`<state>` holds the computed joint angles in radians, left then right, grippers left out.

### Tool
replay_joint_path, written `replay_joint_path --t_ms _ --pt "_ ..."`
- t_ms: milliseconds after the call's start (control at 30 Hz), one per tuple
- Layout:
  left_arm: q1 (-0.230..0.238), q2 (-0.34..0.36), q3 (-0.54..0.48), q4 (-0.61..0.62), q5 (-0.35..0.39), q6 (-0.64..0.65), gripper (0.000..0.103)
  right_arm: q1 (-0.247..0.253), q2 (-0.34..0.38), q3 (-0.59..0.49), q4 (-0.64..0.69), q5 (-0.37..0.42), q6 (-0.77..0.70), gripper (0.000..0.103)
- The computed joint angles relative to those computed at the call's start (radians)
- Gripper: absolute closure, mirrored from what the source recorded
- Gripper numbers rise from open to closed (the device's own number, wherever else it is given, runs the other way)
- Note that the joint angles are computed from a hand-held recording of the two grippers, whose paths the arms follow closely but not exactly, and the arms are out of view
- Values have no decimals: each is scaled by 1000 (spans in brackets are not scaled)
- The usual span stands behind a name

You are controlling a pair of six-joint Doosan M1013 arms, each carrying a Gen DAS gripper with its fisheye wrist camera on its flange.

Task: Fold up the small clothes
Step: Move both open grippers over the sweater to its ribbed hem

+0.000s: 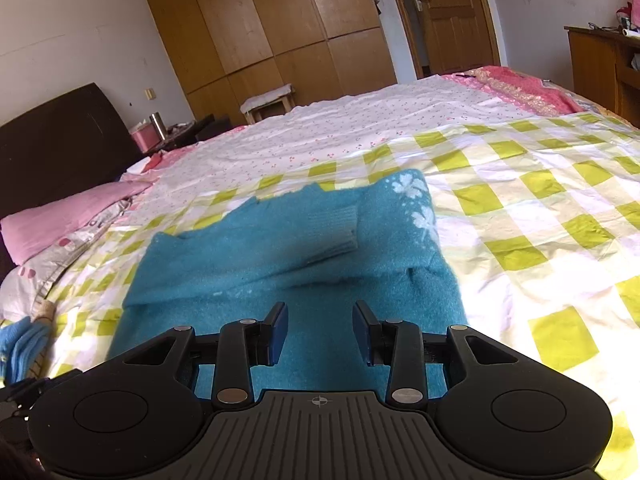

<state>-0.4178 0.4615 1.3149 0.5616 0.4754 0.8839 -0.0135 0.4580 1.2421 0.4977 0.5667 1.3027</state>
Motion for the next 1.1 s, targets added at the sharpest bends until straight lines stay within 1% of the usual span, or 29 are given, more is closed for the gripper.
replay_joint_path --t_ms 333,567,667,1100 --pt "-13 -34 44 32 -7 -39 48 -21 -71 113 -2 18 -25 66" --pt "-23 -54 73 40 -5 -55 47 -28 -97 160 17 34 -47 66" --pt "-25 -60 85 34 0 -54 47 -29 -107 179 6 40 -41 63" --pt "-32 -82 128 -7 34 -16 46 -35 -136 232 -46 79 -4 62"
